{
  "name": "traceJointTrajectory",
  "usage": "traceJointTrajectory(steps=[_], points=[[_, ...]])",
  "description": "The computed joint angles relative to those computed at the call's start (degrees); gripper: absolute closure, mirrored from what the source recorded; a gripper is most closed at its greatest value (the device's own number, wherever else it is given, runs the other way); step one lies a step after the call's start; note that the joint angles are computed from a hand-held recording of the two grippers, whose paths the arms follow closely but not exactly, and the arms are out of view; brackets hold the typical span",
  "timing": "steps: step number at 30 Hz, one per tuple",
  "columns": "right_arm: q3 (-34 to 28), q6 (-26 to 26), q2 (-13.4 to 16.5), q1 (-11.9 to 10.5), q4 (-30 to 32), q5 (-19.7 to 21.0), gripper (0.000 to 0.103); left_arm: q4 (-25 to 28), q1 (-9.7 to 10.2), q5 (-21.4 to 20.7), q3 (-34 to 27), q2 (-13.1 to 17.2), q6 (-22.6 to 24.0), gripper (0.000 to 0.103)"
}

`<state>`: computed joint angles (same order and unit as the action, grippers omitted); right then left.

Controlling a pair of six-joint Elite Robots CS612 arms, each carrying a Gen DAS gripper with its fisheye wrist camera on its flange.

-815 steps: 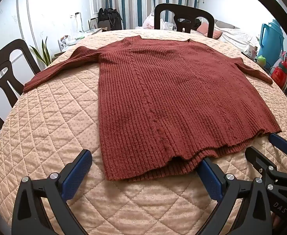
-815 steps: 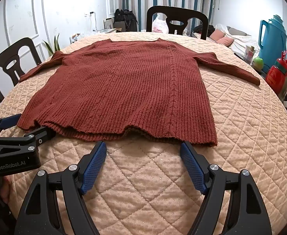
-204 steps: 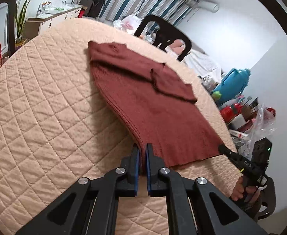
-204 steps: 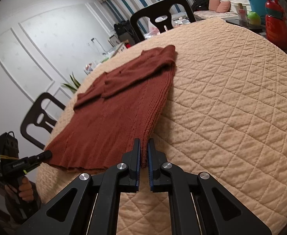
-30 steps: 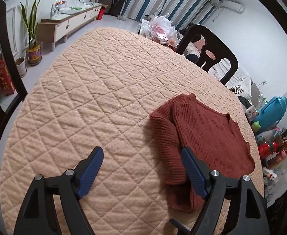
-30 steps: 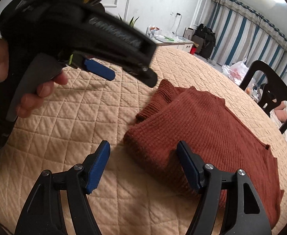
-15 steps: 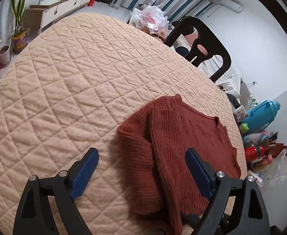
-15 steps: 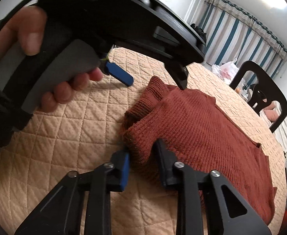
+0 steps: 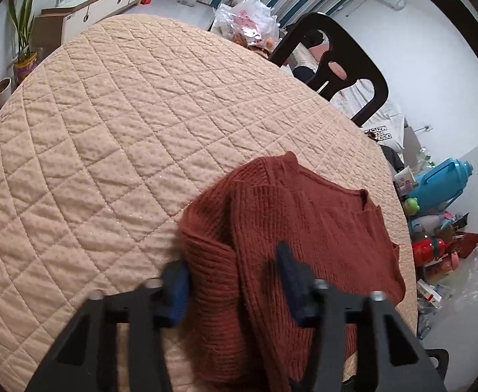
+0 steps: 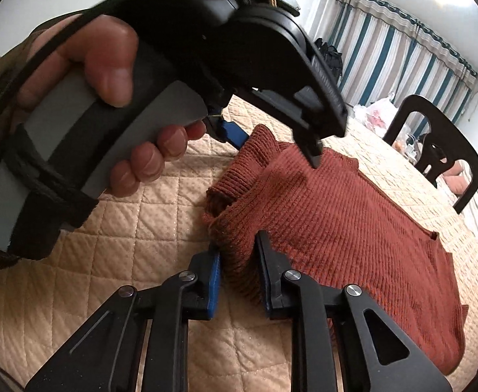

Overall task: Fold small clothes
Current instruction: 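Close both grippers on the folded sweater edge and lift it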

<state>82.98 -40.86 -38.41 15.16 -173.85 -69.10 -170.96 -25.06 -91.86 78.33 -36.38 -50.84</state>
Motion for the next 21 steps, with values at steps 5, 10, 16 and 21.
traceJointTrajectory(steps=[5, 10, 16, 21], points=[[-0.20, 0.41, 0.06, -0.10, 0.43, 0.47, 0.085, 1.88, 0.04, 0.12, -0.63, 0.07, -0.43, 0.082], [-0.14, 1.17, -0.01, -0.35, 0.38, 1.33, 0.087, 4.27, -0.44, 1.67, -1.33, -0.25, 0.73, 0.087], [-0.09, 4.27, -0.19, -1.13, -0.56, 3.41, 0.092, 3.27, -0.62, 2.13, -1.18, -0.71, 0.07, 0.087], [0.04, 6.97, -0.53, -1.94, -1.68, 5.30, 0.094, 2.36, -0.84, 1.96, -1.52, -1.11, -0.07, 0.087]])
